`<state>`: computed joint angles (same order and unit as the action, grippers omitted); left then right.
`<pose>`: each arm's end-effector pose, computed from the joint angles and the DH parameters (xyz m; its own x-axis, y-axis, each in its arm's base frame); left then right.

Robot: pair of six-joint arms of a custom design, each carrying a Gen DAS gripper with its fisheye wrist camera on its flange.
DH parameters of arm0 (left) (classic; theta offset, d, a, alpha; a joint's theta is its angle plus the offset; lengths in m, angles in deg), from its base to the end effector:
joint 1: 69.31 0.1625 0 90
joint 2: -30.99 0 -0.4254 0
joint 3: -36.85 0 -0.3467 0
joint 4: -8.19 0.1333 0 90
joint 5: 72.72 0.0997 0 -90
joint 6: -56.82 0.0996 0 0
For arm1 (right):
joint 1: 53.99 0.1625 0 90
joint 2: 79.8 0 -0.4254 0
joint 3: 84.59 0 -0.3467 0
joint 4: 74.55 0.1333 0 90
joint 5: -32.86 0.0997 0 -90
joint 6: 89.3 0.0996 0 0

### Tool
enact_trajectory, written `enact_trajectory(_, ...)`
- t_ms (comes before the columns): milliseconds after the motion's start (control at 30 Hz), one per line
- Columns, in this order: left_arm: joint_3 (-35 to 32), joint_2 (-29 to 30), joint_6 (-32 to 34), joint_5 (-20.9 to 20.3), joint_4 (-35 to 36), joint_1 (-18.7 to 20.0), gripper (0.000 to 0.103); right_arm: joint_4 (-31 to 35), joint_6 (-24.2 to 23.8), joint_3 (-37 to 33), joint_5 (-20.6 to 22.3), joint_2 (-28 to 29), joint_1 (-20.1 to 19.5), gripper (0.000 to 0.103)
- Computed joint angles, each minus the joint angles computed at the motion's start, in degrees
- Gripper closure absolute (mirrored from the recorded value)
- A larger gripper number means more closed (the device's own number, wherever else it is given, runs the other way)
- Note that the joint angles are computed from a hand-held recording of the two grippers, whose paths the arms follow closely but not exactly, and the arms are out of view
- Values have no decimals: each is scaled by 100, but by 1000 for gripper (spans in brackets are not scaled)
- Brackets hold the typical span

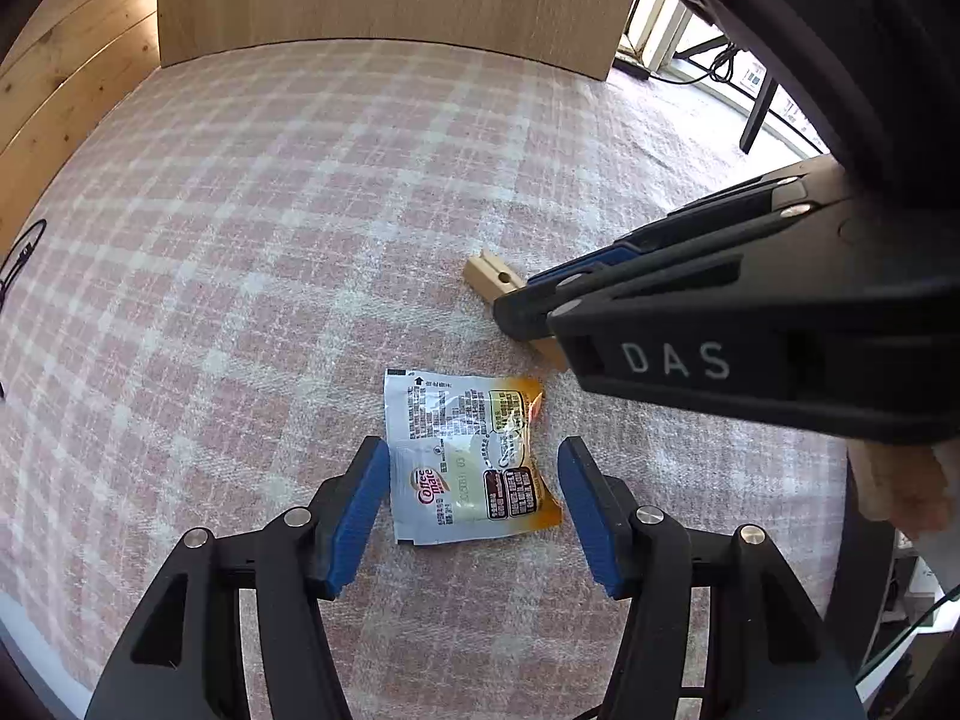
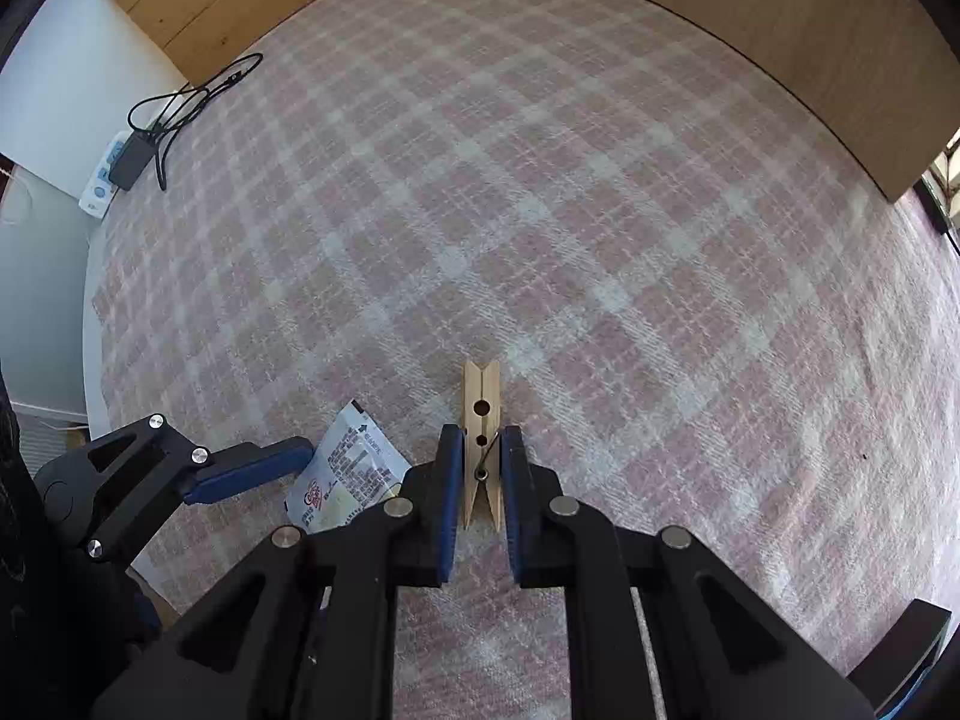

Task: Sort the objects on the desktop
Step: 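Grasp the snack packet with the left gripper while the right grasps the wooden clothespin, then carry the packet and clothespin into the black tray and open both grippers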

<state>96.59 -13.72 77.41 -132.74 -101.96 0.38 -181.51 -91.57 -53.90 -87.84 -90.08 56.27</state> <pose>-0.0866 -0.7614 0.2948 -0.6534 0.5708 -0.4973 0.6148 0.7834 0.0915 0.3675 -0.7575 0.0260 -0.7817 -0.3634 0.5068 -0.3769 0.9228 0.0803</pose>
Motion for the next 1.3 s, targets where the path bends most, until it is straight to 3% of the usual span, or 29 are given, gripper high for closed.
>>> enact_trajectory(100,189,26,292,441,-364,-93,51,-230,219,354,-31,-221,-48,90)
enact_trajectory(200,148,46,359,437,-366,-92,57,-472,446,715,-62,-451,-84,90)
enact_trajectory(233,87,62,344,435,-324,-83,64,-574,506,851,-57,-544,-101,90)
enact_trajectory(467,-1223,392,-399,-125,939,146,69,-1410,862,2013,-45,-1322,-163,90)
enact_trajectory(700,-1355,360,-280,-232,919,-29,69,-1986,1271,2894,-164,-2057,-79,90)
enact_trajectory(833,-1026,214,-45,-436,720,-274,69,-2360,1627,3618,-344,-2689,-20,90)
enact_trajectory(933,-736,107,157,-610,616,-496,68,-2623,2020,3936,-665,-2823,168,90)
enact_trajectory(1100,-338,42,354,-977,628,-875,68,-3296,2463,5237,-1079,-3727,161,90)
enact_trajectory(1300,221,-73,507,-1509,646,-1351,68,-3631,3238,6648,-1693,-4951,143,90)
